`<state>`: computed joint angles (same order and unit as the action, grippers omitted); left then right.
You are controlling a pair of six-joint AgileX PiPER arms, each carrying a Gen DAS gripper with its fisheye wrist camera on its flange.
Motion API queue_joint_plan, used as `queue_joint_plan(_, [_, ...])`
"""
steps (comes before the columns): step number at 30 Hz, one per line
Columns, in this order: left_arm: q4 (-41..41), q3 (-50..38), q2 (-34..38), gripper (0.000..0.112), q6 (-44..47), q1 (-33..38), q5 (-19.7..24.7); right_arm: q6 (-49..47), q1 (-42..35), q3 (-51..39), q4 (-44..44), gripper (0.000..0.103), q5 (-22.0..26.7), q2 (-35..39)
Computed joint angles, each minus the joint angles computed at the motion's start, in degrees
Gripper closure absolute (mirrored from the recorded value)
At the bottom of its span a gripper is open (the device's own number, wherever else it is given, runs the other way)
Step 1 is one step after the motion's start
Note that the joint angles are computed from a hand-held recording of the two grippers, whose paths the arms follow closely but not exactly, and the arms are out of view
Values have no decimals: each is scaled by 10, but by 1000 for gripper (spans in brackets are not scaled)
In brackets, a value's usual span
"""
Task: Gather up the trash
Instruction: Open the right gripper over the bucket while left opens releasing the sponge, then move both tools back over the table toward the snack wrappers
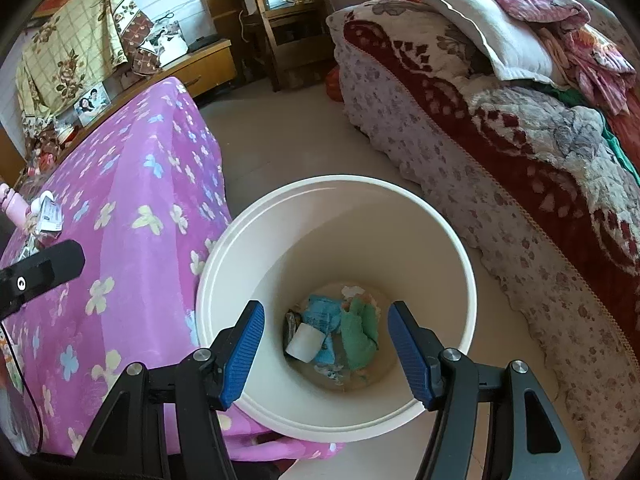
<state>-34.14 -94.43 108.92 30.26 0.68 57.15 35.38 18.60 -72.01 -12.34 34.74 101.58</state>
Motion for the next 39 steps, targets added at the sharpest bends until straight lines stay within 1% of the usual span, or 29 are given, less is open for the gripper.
queue_joint_plan(10, [47, 51, -46, 54, -6, 37, -57, 26, 31, -27, -14, 41, 7, 5])
queue_joint_plan(15, [56, 57, -54, 54, -11, 60, -67, 57, 63, -52, -55, 36, 23, 7])
queue_joint_plan(18, [65, 57, -57, 54, -18, 72, -70, 71, 82, -65, -77, 35, 31, 9])
queue_joint_plan(24, [69, 83, -81, 54, -10, 101, -89, 69, 109, -104, -81, 34, 43, 26])
queue_joint_plan(34, [66, 98, -95, 54, 9, 169, -86, 69, 154, -177, -81, 34, 58, 63])
queue_joint_plan(39, [59, 105, -105, 54, 26, 200, -85, 64, 178, -222, -77, 34, 74, 89])
